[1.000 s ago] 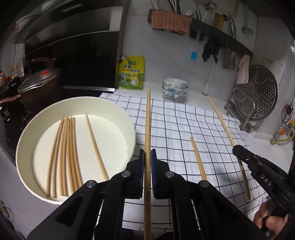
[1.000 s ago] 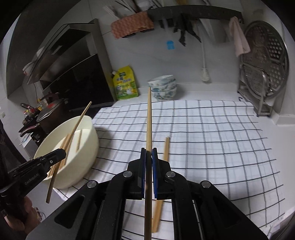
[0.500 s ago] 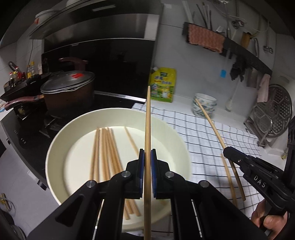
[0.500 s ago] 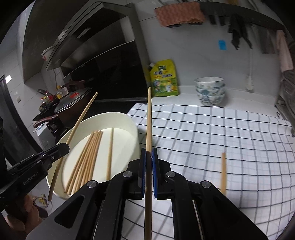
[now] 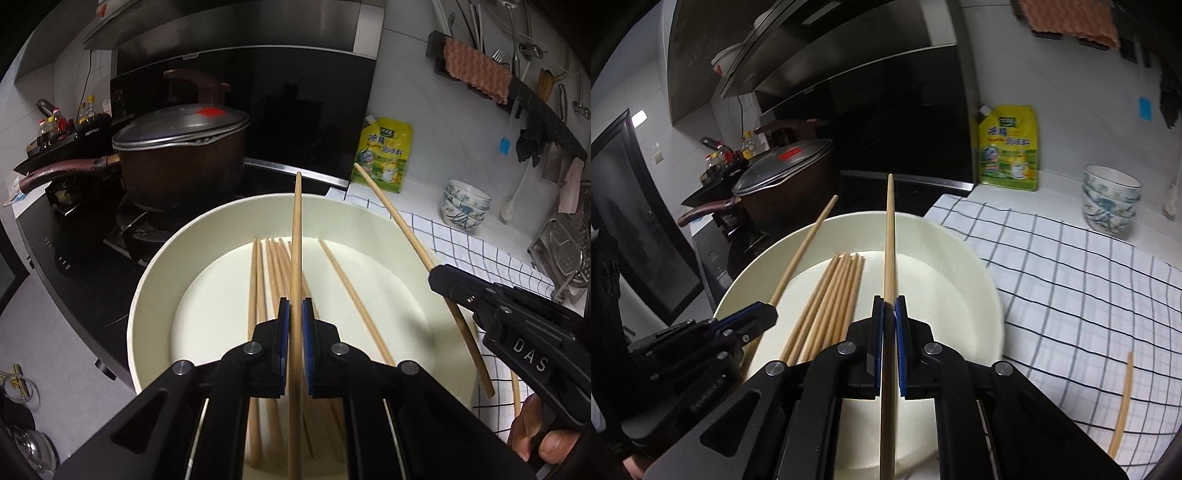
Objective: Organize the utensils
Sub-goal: 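Carry the held chopstick in the right tool over the basin while the left tool carries its own, then open the right tool over the basin while the left tool releases its chopstick, then move both open tools back over the last chopsticks on the mat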
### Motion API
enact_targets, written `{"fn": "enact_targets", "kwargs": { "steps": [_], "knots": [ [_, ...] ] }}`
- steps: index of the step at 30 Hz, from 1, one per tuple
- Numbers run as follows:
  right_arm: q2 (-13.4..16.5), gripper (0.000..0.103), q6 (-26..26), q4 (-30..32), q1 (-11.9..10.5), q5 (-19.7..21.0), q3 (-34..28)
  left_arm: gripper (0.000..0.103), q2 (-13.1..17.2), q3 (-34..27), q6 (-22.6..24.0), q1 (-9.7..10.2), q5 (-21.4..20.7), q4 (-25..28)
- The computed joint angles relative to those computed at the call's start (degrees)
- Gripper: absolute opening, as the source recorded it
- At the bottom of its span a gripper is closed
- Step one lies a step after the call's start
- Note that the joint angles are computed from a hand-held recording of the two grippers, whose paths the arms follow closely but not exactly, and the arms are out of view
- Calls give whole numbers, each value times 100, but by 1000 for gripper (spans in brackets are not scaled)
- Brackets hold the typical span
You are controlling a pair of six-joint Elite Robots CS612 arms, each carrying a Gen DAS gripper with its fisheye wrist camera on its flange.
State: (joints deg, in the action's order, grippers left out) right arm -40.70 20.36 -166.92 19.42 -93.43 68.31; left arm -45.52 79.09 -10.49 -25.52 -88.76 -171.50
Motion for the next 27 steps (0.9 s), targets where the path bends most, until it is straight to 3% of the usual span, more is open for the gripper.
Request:
{"fn": "enact_targets", "kwargs": {
  "steps": [7, 13, 16, 17, 18, 22, 24, 27],
  "knots": [
    [243, 6, -52, 704, 34, 206, -446, 8, 81, -91, -32, 43, 6, 264],
    [257, 6, -17, 788, 23, 296, -421, 9, 91, -104, -134, 55, 118, 478],
    [216, 15, 37, 571, 34, 165, -311, 33, 78, -80, -236, 77, 136, 468],
    [202, 15, 30, 540, 35, 141, -285, 49, 66, -52, -276, 76, 206, 413],
    [185, 15, 13, 522, 42, 92, -256, 59, 52, -17, -308, 74, 264, 335],
    [129, 15, 22, 445, 44, 52, -164, 61, 9, 61, -344, 74, 352, 217],
    [109, 15, 31, 445, 45, 53, -135, 69, -11, 84, -371, 69, 398, 217],
    [65, 15, 49, 411, 50, 38, -66, 70, -56, 161, -400, 69, 419, 149]
  ]
}}
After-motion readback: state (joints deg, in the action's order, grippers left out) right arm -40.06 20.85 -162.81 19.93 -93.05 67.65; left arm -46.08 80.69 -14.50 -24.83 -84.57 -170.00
